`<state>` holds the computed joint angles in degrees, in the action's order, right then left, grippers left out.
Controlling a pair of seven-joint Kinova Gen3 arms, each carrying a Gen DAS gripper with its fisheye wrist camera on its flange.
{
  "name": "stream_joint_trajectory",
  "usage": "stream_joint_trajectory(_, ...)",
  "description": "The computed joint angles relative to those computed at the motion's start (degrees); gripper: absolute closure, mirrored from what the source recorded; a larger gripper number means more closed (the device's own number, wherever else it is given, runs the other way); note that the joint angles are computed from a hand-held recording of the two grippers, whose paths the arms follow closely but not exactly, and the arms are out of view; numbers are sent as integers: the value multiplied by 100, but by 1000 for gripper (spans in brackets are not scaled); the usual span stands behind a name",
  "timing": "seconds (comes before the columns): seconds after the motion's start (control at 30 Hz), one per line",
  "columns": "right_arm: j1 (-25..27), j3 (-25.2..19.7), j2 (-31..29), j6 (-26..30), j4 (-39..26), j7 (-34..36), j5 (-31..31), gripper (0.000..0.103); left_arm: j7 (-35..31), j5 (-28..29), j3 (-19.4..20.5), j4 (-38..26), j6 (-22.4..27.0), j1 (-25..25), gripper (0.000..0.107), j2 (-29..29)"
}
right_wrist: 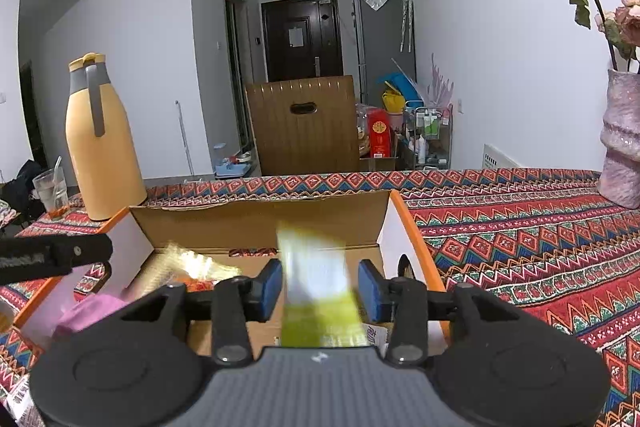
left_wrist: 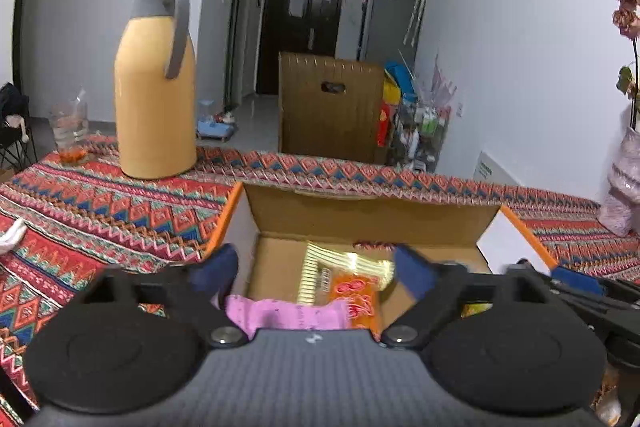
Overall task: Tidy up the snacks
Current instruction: 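Carry both held snacks into the box and open both grippers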
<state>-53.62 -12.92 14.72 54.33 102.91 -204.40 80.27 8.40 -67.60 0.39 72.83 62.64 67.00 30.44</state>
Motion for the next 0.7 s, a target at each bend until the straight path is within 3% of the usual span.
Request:
stream_joint_trajectory(0.03,-16,3,-21,18,48,-112,54,34,86,-76,-37,19,44,59,4,5)
stream_joint_trajectory(0.1,-32,-10,-62,76,116,-279,122,3,223,-151,-39,94,16,74,4,-40)
stream_joint_trajectory(0.13,-46,-23,-69,127,148,-372,172,0,246,-151,-20,94,16,60,4,-49)
stream_joint_trajectory(0.7,-135,-142,-177,584,7,-188,61,0,306,-289,39,17,288,155,4,-111)
